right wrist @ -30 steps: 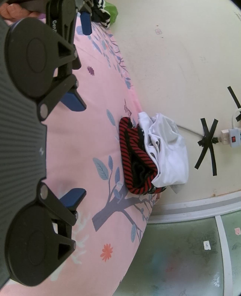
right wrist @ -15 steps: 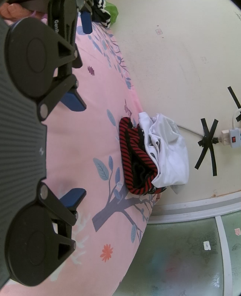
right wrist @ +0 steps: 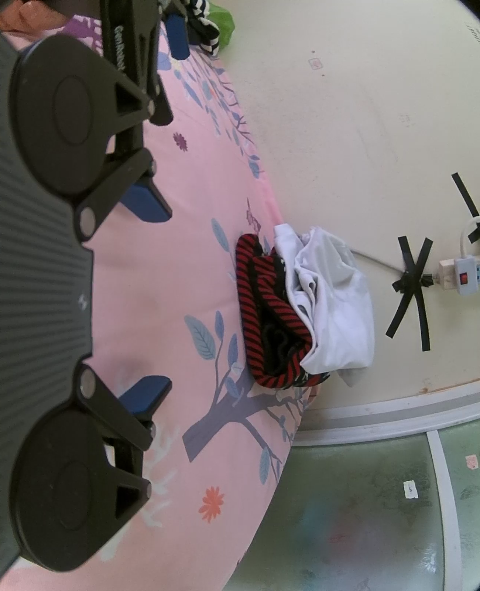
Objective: Fold small clothes
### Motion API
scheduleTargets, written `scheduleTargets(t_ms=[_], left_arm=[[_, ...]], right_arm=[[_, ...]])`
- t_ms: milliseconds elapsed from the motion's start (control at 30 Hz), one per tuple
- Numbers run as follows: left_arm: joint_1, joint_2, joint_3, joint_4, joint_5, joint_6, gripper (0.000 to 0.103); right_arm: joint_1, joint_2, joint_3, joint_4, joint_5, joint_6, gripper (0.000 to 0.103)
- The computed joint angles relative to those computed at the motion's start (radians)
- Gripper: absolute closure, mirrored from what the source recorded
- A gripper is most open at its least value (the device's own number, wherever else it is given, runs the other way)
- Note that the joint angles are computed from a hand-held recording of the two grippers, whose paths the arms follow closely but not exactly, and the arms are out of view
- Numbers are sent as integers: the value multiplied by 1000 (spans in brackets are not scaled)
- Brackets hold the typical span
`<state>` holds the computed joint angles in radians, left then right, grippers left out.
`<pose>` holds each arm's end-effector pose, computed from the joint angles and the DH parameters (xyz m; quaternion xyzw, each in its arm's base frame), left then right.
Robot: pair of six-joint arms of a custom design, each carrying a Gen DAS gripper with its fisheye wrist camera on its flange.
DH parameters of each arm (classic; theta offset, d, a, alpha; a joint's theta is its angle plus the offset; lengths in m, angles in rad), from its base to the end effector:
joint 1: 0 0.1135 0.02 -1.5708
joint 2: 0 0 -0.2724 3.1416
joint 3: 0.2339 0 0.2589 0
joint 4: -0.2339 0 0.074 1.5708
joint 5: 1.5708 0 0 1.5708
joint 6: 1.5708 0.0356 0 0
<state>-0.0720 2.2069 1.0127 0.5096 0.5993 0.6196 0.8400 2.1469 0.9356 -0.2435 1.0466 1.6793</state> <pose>0.4078 -0.0496 0.0551 0.4116 0.7692 -0.1460 0.4665 0.2391 0.2205 0.0361 0.3788 0.7779 -0.1049 0.4903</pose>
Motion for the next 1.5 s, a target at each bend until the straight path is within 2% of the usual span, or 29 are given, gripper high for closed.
scheduleTargets(t_ms=[167, 533, 700, 800, 1500], left_arm=[[7, -1, 14, -22, 6, -20, 0], [9, -4, -3, 10, 5, -17, 0], [7, -8, -6, 0, -9, -6, 0], [-4, -10, -5, -19, -63, 11, 0], [-5, -4, -9, -6, -75, 25, 0]], right_arm=[[0, 0, 0, -2, 0, 1, 20], [1, 0, -1, 1, 0, 0, 20], [0, 0, -1, 3, 1, -1, 20], [0, 0, -1, 0, 0, 0, 20], [1, 0, 0, -2, 1, 2, 20]])
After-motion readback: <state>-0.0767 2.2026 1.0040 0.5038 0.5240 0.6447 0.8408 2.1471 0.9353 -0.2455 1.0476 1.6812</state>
